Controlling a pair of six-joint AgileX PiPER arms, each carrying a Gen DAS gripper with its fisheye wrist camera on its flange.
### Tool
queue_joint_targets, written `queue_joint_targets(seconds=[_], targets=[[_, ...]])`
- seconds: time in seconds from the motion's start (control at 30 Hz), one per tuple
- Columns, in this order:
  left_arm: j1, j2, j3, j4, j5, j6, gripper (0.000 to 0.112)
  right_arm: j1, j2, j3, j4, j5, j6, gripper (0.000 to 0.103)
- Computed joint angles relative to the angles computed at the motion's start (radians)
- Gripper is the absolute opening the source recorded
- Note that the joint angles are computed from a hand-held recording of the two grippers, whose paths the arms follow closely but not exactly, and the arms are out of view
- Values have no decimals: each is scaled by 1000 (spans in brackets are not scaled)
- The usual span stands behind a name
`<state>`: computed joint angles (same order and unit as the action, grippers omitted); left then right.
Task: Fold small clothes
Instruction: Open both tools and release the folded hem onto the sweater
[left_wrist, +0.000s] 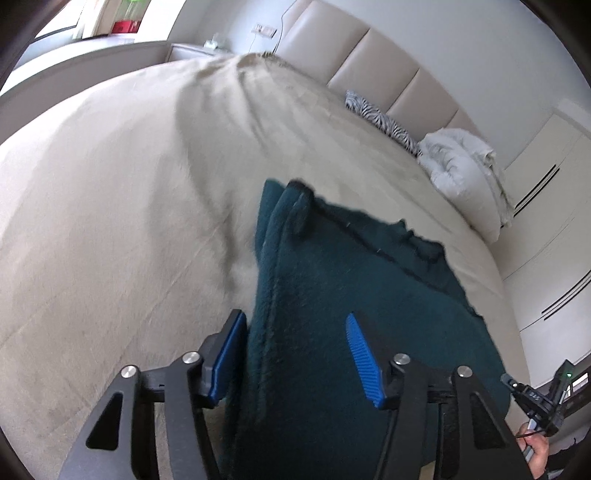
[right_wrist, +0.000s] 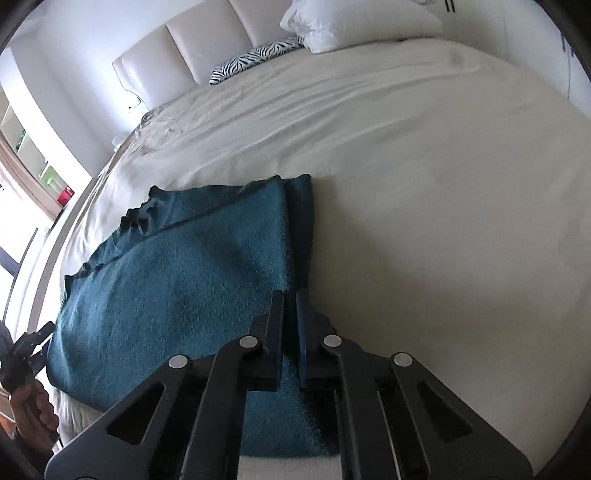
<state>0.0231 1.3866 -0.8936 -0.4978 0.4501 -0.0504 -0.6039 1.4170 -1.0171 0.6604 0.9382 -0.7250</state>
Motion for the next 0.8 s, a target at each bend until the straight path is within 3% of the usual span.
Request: queue_joint_targets(seconds=[0.23, 0.43, 0.57, 0.63, 0.7, 0.8], targets=[[4, -12, 14, 17, 11, 5, 54, -83, 45, 76, 77, 6, -118, 5], [-36, -61, 8, 216, 10, -198, 53, -55, 27, 85, 55, -25, -110, 6], [-96, -66, -53, 378, 25, -319, 53, -40, -6, 56, 0, -19, -23, 10], [-129, -42, -97, 445, 33, -360, 53, -20, -62, 53, -34, -59, 33, 11], [-167, 9, -166, 524, 42, -410, 53, -17, -88, 33, -1, -42, 29, 11], [-208, 116, -278, 599, 67, -457, 53, 113, -120, -12, -158, -95, 212, 11]])
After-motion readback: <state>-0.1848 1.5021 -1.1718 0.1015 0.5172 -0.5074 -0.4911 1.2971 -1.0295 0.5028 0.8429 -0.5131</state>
